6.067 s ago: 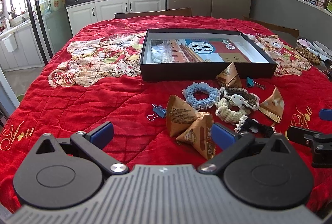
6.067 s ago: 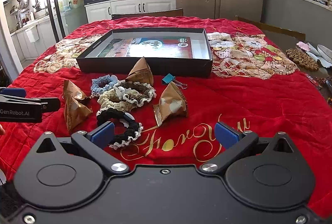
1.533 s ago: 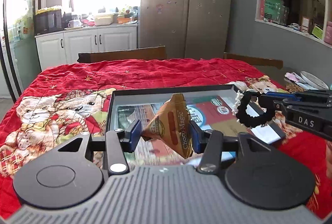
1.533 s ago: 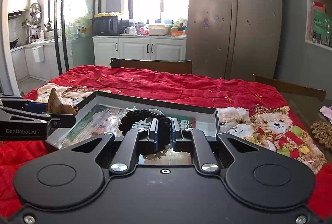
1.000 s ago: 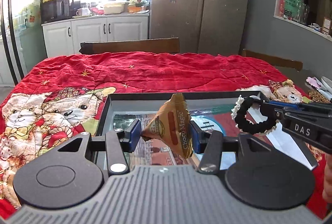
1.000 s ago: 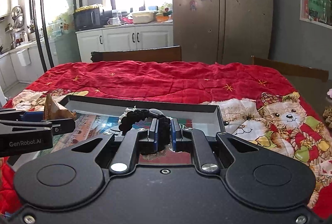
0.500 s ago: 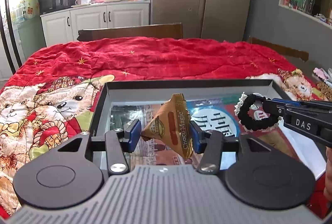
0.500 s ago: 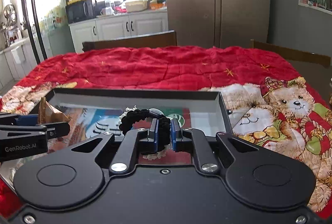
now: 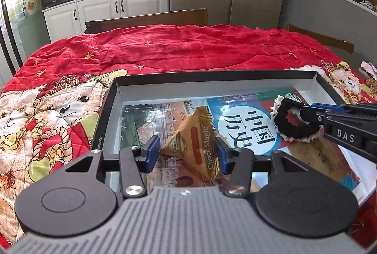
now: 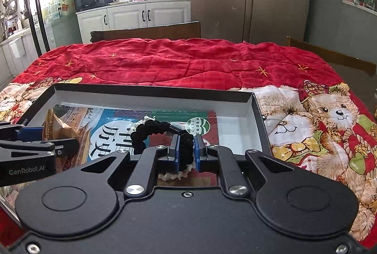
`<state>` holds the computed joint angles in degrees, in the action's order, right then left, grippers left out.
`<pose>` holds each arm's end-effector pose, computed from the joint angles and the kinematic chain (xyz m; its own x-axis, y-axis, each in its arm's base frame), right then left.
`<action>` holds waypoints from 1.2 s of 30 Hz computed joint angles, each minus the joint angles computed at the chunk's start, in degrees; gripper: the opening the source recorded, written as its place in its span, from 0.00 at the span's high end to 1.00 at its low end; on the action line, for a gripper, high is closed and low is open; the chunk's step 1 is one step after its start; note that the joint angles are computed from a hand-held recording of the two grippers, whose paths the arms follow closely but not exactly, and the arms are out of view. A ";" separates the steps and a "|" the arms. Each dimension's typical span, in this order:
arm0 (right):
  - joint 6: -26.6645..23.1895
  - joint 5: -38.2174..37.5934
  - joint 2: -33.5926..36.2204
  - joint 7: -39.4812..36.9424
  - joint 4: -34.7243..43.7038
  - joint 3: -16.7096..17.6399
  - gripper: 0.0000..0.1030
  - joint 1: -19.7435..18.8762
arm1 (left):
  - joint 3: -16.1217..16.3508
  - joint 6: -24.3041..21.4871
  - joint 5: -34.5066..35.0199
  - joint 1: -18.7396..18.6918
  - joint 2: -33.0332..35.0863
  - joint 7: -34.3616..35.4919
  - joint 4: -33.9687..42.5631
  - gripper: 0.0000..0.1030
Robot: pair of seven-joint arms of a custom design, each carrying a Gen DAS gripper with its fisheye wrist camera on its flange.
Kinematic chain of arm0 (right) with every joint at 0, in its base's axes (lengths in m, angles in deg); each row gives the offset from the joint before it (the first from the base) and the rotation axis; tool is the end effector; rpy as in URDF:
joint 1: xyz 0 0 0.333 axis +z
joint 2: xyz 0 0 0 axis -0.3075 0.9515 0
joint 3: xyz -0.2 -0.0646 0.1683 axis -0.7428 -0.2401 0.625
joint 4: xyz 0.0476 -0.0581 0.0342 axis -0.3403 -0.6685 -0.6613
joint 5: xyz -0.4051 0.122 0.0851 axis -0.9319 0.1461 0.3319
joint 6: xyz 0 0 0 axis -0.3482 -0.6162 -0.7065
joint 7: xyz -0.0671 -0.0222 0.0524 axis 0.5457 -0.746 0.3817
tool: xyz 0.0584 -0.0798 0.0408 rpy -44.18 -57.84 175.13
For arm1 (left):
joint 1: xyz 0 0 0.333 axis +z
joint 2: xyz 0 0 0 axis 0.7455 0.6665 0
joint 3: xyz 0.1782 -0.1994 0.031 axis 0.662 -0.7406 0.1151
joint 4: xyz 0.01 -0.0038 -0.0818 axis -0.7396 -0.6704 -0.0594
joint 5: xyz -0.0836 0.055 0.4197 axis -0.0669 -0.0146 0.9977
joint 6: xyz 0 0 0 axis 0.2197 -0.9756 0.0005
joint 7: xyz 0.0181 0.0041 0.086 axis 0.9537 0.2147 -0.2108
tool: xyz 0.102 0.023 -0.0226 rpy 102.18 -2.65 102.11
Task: Organize objects
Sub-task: 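Lower the black scrunchie into the box while the left tool lowers the packet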
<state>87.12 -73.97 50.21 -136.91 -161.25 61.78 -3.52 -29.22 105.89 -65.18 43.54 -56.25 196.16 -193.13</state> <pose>0.5289 0.1924 0.3093 -0.4192 -0.9077 -0.0181 -0.5642 0.2761 -0.7781 0.6137 -0.3231 0.3079 -0.6098 -0.7924 0.0149 -0.5344 0.3972 -0.7461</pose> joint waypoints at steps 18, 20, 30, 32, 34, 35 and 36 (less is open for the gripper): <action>-0.02 0.80 0.21 -0.73 0.16 -0.16 0.64 0.37 | 0.65 0.71 1.19 -0.51 -0.42 -0.73 -0.46 0.30; -0.11 -0.71 -0.50 0.56 -0.39 -0.03 0.61 0.31 | 0.67 1.28 1.27 -0.53 -0.60 -0.93 -0.74 0.27; -1.88 -6.87 -4.49 8.65 -3.37 1.36 0.54 -0.24 | -2.58 7.08 3.96 2.97 -2.07 -2.09 -4.10 0.14; -2.10 -7.33 -5.11 9.23 -3.80 1.71 0.54 -0.35 | -2.30 8.20 5.31 2.94 -2.69 -3.38 -4.88 0.13; -2.01 -7.50 -5.50 9.23 -4.05 1.98 0.53 -0.41 | -3.75 8.76 6.87 4.66 -2.95 -4.57 -5.51 0.11; -2.04 -7.54 -5.64 9.20 -4.14 2.12 0.53 -0.41 | -4.02 9.09 7.55 5.07 -3.12 -5.28 -5.81 0.11; -2.13 -7.54 -5.75 9.08 -4.19 2.27 0.53 -0.37 | -4.16 9.35 8.22 5.37 -3.35 -5.99 -6.12 0.10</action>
